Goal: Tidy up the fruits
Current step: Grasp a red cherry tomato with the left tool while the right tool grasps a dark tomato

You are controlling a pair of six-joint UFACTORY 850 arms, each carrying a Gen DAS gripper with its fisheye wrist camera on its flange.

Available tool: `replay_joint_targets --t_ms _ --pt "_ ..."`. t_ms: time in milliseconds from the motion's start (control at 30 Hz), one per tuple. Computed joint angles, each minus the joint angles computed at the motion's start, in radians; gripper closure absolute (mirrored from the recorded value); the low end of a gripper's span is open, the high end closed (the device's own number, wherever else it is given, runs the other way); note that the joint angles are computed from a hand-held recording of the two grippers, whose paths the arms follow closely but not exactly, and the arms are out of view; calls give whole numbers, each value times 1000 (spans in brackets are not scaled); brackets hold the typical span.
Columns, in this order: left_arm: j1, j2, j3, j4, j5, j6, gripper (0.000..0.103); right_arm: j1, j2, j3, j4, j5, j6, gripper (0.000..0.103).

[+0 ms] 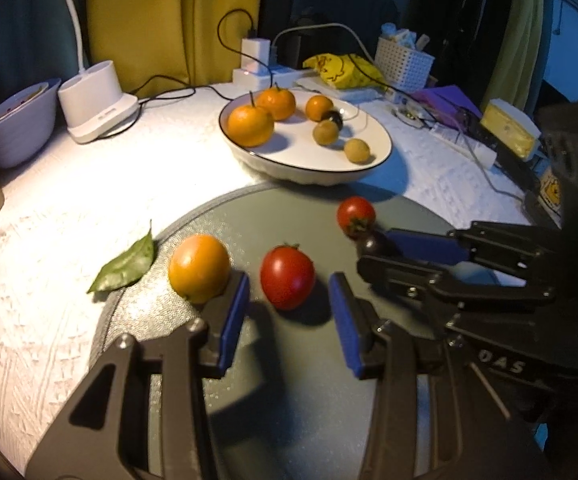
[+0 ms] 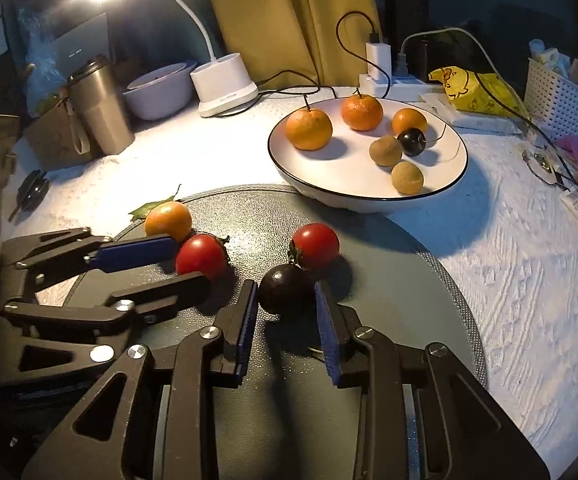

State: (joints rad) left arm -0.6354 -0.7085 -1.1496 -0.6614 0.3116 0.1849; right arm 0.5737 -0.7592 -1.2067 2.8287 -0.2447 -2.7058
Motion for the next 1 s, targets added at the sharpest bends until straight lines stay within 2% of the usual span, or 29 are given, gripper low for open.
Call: replay_joint_targets --t_ms 167,300,1000 --pt "3 -14 -22 -3 -22 14 61 -10 10 15 -24 -17 23 72" --pt "4 -21 -34 6 -31 15 72 -15 15 20 -28 -26 27 72" --pt "1 10 -38 38 -15 19 72 -35 50 32 5 -50 -16 72"
